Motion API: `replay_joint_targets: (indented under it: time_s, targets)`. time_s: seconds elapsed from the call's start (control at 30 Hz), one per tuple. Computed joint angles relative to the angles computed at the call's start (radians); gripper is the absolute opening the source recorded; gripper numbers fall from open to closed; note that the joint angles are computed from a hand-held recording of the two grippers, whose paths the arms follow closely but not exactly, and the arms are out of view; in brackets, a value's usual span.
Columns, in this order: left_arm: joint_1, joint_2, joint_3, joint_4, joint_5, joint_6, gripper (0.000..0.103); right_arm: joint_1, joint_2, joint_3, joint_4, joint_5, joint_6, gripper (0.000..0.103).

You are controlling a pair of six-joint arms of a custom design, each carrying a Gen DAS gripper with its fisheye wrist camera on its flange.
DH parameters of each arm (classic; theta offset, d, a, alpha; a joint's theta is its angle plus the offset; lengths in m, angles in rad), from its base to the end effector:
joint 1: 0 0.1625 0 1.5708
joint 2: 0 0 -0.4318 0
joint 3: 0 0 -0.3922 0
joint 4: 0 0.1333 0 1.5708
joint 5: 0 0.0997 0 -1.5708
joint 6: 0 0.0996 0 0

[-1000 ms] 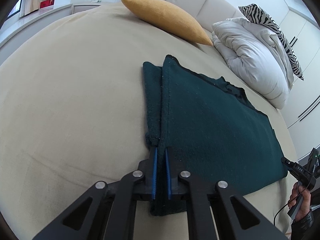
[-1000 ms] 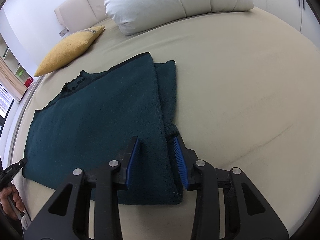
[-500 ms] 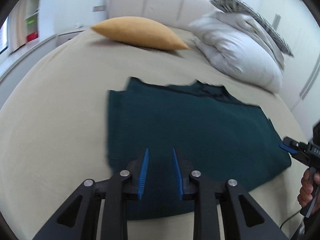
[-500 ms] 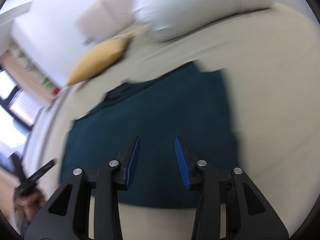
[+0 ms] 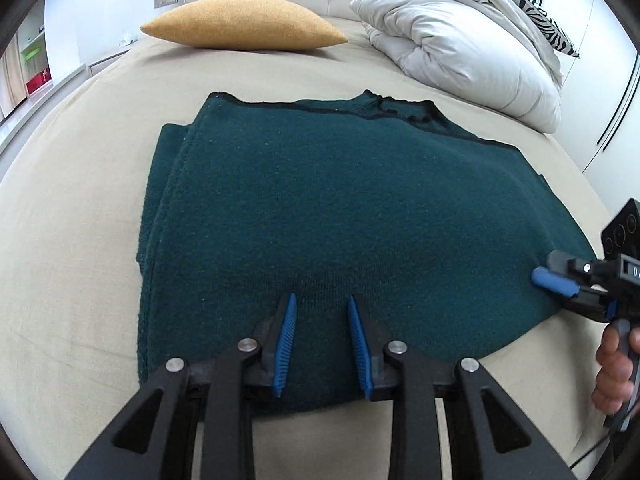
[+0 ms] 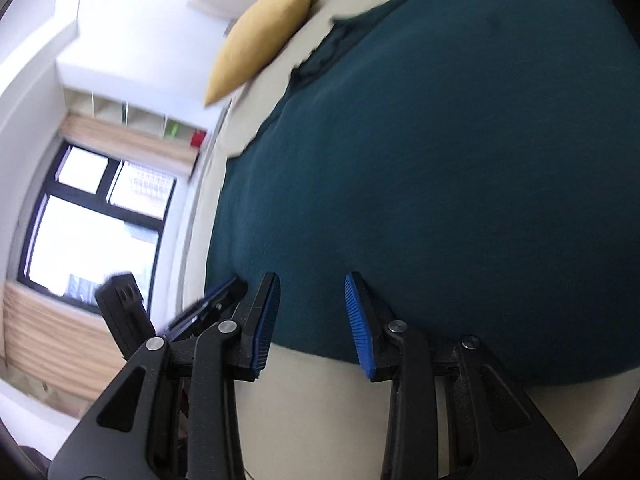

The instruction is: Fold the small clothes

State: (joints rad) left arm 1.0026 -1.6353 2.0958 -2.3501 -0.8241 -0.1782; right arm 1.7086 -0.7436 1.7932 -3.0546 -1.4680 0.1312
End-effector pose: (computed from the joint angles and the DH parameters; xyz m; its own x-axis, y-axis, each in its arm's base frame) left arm -0.0680 -0.4799 0.3809 -0.8121 0.0702 -0.5792 0.3729 0.8259 -0.4228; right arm 0.2308 -0.6194 0.0667 -0.9872 -0.0603 -0.1473 0.0046 0.9144 -0.4049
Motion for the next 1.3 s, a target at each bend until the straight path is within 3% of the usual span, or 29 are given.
replay_joint_targets:
  time_s: [0.27,0.37,0.57,0.67,0.77,0.9,1.0,1.1,1.2,1.23,1.3]
  targets:
    - [-0.005,-0.002,0.008,-0.004,0.004,-0.003,0.030,-0.098,-0.134,0.152,-0.218,-0.046,0.059,0.031]
    - [-0.006,-0.006,0.012,-0.006,0.006,-0.006,0.029,-0.111,-0.167,0.180,-0.281,-0.101,0.080,0.031]
    - [-0.006,-0.009,0.016,-0.013,0.003,-0.005,0.029,-0.075,-0.182,0.194,-0.372,-0.218,0.086,0.034]
    - [-0.003,-0.014,0.008,-0.003,-0.013,-0.015,0.029,-0.054,-0.184,0.198,-0.392,-0.229,0.093,0.036]
    - [-0.003,-0.025,-0.009,0.004,-0.047,-0.042,0.032,-0.038,-0.196,0.196,-0.362,-0.197,0.084,0.036]
    - [0.015,-0.018,-0.042,-0.077,-0.114,-0.013,0.040,-0.013,-0.154,0.122,-0.277,-0.144,0.088,0.040]
    - [0.087,0.026,-0.111,-0.138,-0.237,-0.023,0.041,0.010,-0.093,0.028,-0.188,-0.110,0.079,0.041]
    - [0.147,0.074,-0.167,-0.145,-0.266,-0.025,0.041,0.029,-0.023,-0.076,-0.095,-0.087,0.064,0.041]
    - [0.224,0.095,-0.200,-0.133,-0.373,-0.022,0.038,0.030,0.052,-0.184,0.000,-0.057,0.081,0.041]
    - [0.235,0.091,-0.200,-0.138,-0.391,-0.011,0.033,0.030,0.070,-0.208,0.021,-0.054,0.082,0.041]
    - [0.247,0.079,-0.195,-0.144,-0.412,-0.001,0.032,0.030,0.094,-0.244,0.050,-0.071,0.079,0.041]
